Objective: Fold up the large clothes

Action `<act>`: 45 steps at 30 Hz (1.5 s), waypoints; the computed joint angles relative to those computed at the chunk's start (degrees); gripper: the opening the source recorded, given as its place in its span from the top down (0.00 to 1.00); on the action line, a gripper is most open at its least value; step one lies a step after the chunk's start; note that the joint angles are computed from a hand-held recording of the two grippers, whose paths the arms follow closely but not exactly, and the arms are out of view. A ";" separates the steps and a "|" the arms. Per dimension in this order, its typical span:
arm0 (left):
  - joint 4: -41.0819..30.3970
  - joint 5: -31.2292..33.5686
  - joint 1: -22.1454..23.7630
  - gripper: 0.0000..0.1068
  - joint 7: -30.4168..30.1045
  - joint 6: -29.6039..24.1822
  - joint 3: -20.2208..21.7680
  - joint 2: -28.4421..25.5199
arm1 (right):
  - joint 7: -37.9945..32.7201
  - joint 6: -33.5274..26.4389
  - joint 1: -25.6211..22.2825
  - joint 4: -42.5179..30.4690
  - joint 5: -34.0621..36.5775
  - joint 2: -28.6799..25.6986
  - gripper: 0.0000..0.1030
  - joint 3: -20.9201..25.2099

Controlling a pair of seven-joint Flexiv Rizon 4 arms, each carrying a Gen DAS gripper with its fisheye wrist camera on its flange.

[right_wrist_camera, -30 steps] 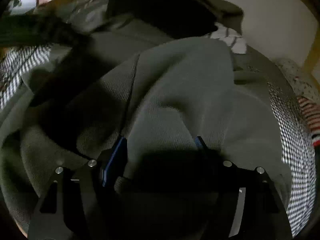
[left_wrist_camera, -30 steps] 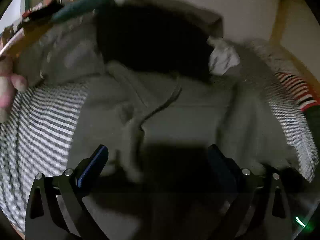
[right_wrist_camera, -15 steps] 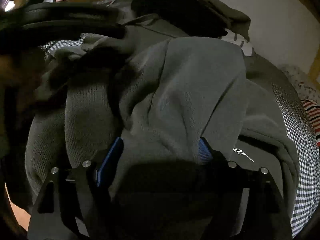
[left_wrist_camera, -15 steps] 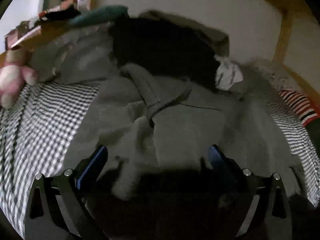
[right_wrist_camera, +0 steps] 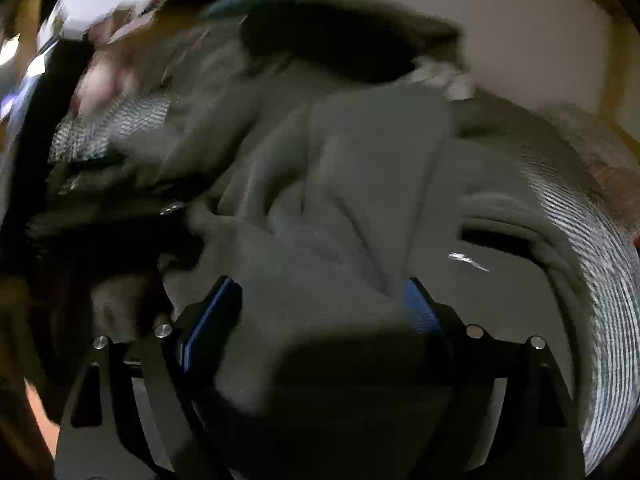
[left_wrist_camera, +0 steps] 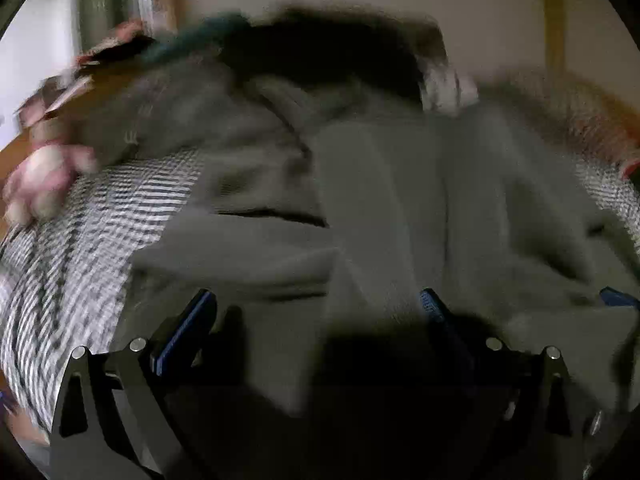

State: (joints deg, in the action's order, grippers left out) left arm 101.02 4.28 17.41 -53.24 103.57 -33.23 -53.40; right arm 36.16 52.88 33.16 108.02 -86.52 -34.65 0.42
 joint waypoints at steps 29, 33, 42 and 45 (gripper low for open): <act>23.78 13.06 29.56 0.08 5.88 3.54 -12.46 -1.24 | 12.86 -11.25 9.74 12.04 0.32 4.18 0.09 8.21; 22.66 16.04 39.48 0.08 14.41 -3.96 -18.86 -7.94 | 16.04 -9.81 10.03 14.40 -0.33 4.39 0.09 8.91; 19.38 7.44 45.71 0.08 23.84 -16.02 -21.08 -15.53 | 22.34 -14.26 11.40 20.05 0.16 6.81 0.09 10.76; 18.57 2.98 45.33 0.08 24.79 -21.18 -21.20 -15.45 | 26.56 -14.09 10.59 22.40 -0.84 7.86 0.09 11.18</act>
